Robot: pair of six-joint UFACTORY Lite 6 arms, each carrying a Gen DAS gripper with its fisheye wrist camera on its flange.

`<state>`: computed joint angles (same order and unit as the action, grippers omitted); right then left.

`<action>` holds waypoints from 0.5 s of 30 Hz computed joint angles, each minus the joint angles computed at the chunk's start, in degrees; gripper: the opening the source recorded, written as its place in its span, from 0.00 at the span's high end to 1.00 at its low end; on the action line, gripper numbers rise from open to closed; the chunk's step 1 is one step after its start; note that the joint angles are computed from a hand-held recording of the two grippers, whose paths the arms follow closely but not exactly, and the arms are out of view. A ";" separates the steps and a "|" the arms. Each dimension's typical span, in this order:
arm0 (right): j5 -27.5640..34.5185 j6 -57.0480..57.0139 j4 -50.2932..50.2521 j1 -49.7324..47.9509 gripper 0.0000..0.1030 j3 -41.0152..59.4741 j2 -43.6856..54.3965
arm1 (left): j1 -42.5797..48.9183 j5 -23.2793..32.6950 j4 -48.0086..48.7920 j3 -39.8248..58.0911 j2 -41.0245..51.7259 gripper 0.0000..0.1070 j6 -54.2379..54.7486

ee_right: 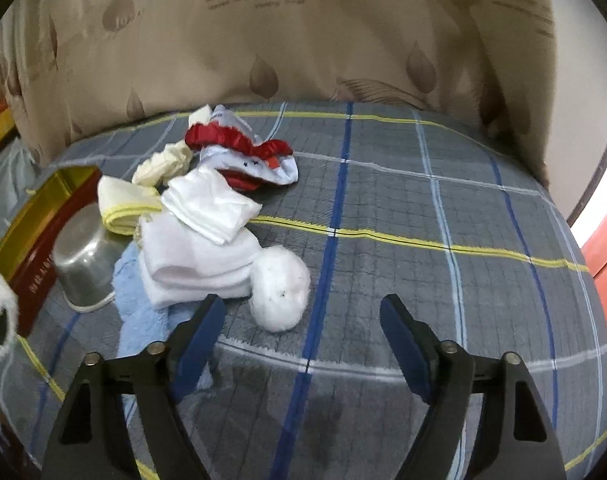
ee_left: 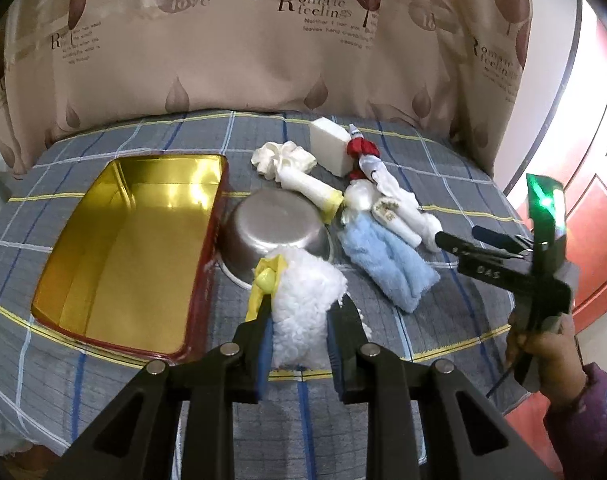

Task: Organize soft objects
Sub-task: 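Grasp the white fluffy puff with the left gripper while the right gripper grasps the white ball, then carry the white fluffy puff into the gold tray and open the left gripper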

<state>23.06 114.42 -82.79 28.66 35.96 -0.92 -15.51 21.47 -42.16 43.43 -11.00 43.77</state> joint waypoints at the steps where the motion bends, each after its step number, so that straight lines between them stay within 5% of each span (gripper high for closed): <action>1: -0.26 -1.09 0.31 -0.52 0.30 1.14 1.34 | 0.47 0.58 0.12 0.53 0.05 0.78 0.09; 4: 0.27 -5.32 3.24 -1.20 0.34 4.15 4.77 | 1.30 1.73 1.01 1.91 -0.23 0.77 -0.40; 10: -6.18 -8.37 3.53 -5.17 0.83 5.60 8.44 | 2.34 2.91 2.53 4.17 0.55 0.76 -1.28; 15: -0.67 10.91 -11.45 -0.18 0.85 -2.81 0.62 | 3.19 2.44 4.55 5.65 1.04 0.76 -2.30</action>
